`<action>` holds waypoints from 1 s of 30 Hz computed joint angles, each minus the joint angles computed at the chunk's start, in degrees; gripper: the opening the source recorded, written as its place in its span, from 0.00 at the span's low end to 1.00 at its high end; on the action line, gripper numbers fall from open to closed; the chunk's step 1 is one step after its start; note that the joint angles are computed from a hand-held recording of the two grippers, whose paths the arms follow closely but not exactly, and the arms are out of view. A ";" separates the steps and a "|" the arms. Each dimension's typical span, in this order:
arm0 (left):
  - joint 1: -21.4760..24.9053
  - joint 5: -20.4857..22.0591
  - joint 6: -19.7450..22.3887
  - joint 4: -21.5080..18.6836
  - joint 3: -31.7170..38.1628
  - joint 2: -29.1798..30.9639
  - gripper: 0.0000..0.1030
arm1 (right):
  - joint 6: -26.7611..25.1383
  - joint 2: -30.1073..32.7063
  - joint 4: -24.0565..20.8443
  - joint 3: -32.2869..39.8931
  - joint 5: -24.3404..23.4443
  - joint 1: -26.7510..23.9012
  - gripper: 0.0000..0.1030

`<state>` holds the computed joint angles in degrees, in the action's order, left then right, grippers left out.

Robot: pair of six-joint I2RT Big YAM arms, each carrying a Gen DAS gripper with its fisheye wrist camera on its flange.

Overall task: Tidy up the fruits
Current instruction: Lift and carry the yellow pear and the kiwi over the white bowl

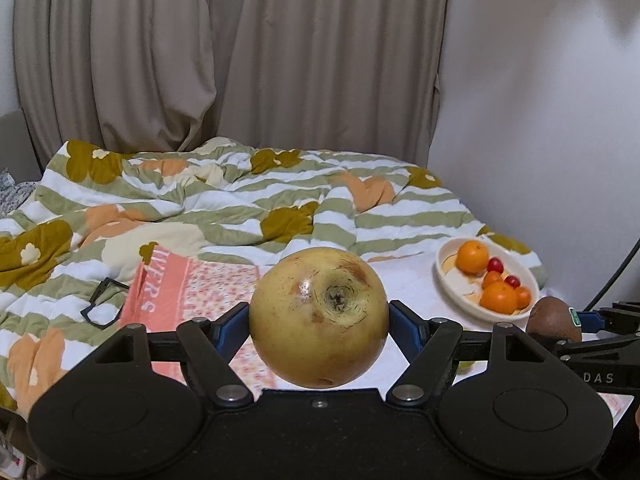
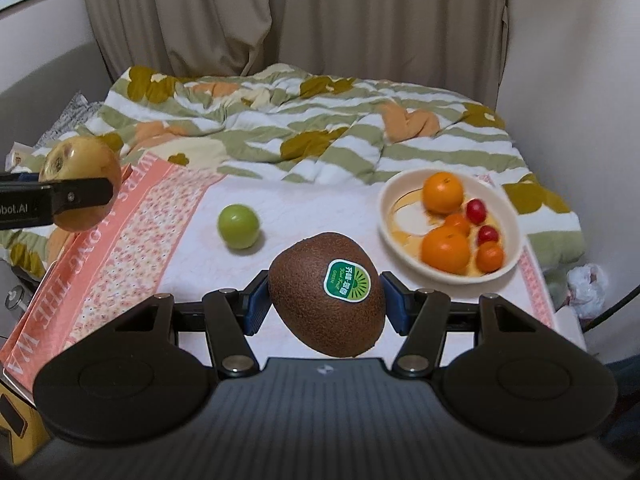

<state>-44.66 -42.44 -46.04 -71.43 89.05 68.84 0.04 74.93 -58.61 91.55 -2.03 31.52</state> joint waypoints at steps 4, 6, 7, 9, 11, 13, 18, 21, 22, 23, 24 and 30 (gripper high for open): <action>-2.22 -2.15 -6.15 -2.98 5.59 5.51 0.75 | -5.19 0.63 -0.57 1.54 -5.62 -5.64 0.71; -3.33 -3.48 -9.11 -4.13 8.36 8.27 0.75 | -7.61 1.48 -1.10 2.72 -8.41 -8.37 0.71; -3.72 -3.91 -10.23 -4.98 10.18 9.92 0.75 | -8.99 2.17 -1.48 3.62 -9.90 -9.97 0.71; -4.48 -4.70 -11.69 -5.93 13.57 13.06 0.75 | -11.11 3.37 -1.94 5.08 -12.47 -12.56 0.71; -4.94 -5.28 -12.83 -7.23 17.11 16.18 0.75 | -13.30 4.94 -2.35 6.79 -15.01 -15.27 0.71; -5.22 -5.95 -14.11 -8.21 20.54 19.24 0.75 | -15.24 6.78 -2.91 8.74 -17.12 -17.59 0.71; -4.81 -5.88 -15.77 -9.53 29.16 26.63 0.75 | -19.17 11.85 -4.33 14.10 -20.81 -21.94 0.71; -4.20 -5.28 -15.20 -10.72 34.61 30.83 0.75 | -20.79 15.19 -5.87 17.96 -22.52 -23.77 0.71; -3.93 -4.90 -14.98 -10.85 36.06 31.95 0.75 | -21.27 16.32 -6.27 19.20 -22.85 -24.26 0.71; -3.63 -4.46 -14.57 -10.86 37.47 33.04 0.75 | -21.54 17.24 -6.44 20.14 -23.00 -24.60 0.71; -3.32 -3.95 -14.16 -11.17 39.13 34.28 0.75 | -21.67 18.22 -6.69 21.21 -23.07 -24.91 0.71; -0.60 0.62 -10.42 -10.62 45.36 39.86 0.75 | -21.06 23.21 -8.24 26.64 -23.01 -25.83 0.71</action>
